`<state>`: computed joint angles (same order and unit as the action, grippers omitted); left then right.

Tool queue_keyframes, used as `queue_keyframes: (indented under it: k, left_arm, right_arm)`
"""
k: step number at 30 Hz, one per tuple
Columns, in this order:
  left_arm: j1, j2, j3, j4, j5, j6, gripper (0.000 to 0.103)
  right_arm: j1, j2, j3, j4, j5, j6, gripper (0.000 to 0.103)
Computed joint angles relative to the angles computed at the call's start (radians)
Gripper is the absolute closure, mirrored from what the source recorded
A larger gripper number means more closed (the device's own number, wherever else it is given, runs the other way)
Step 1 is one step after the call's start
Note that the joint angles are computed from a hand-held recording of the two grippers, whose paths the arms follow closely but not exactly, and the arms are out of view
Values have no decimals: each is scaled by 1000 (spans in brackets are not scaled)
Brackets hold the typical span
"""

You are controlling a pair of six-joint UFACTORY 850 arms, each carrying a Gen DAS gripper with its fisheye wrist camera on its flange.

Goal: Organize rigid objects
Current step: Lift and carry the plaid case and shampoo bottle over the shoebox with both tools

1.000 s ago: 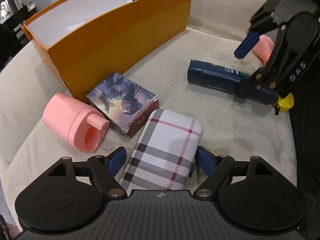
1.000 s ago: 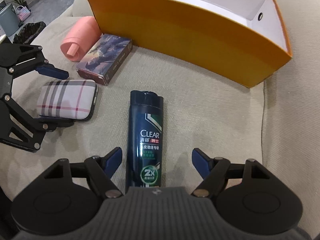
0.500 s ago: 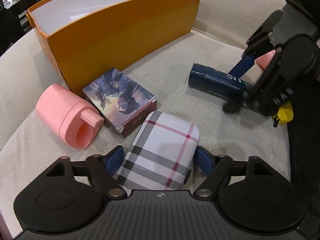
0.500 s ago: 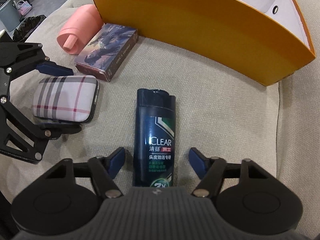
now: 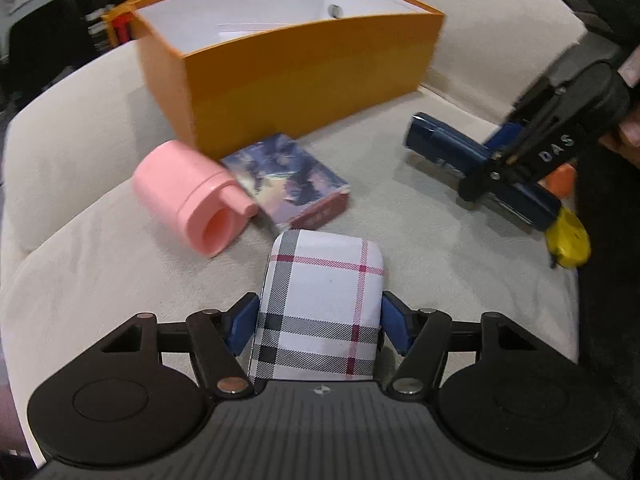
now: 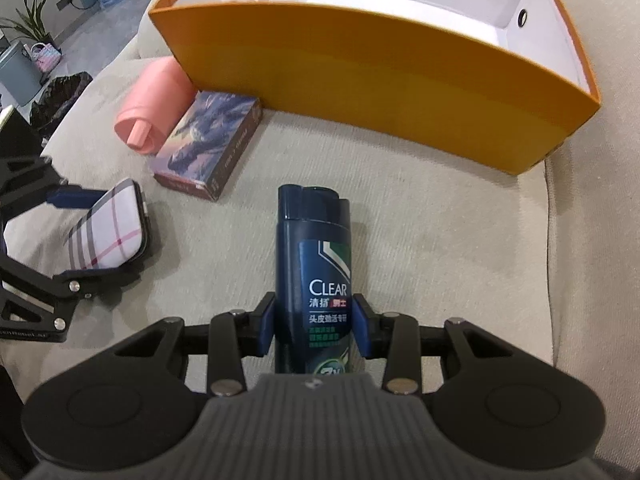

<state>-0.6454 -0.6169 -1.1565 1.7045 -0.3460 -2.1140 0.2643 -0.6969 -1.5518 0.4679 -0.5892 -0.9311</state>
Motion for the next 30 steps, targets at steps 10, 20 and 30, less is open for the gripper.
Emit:
queue_keyframes:
  k: [10, 20, 30]
  left_arm:
    - [-49, -41, 21, 152, -184, -267, 19]
    - [-73, -37, 32, 208, -250, -258, 29]
    - [-93, 3, 51, 246, -324, -265, 30]
  right_arm:
    - [4, -16, -12, 5, 21, 21, 64]
    - [8, -23, -12, -7, 34, 35, 65]
    - [-12, 6, 6, 91, 17, -47, 65]
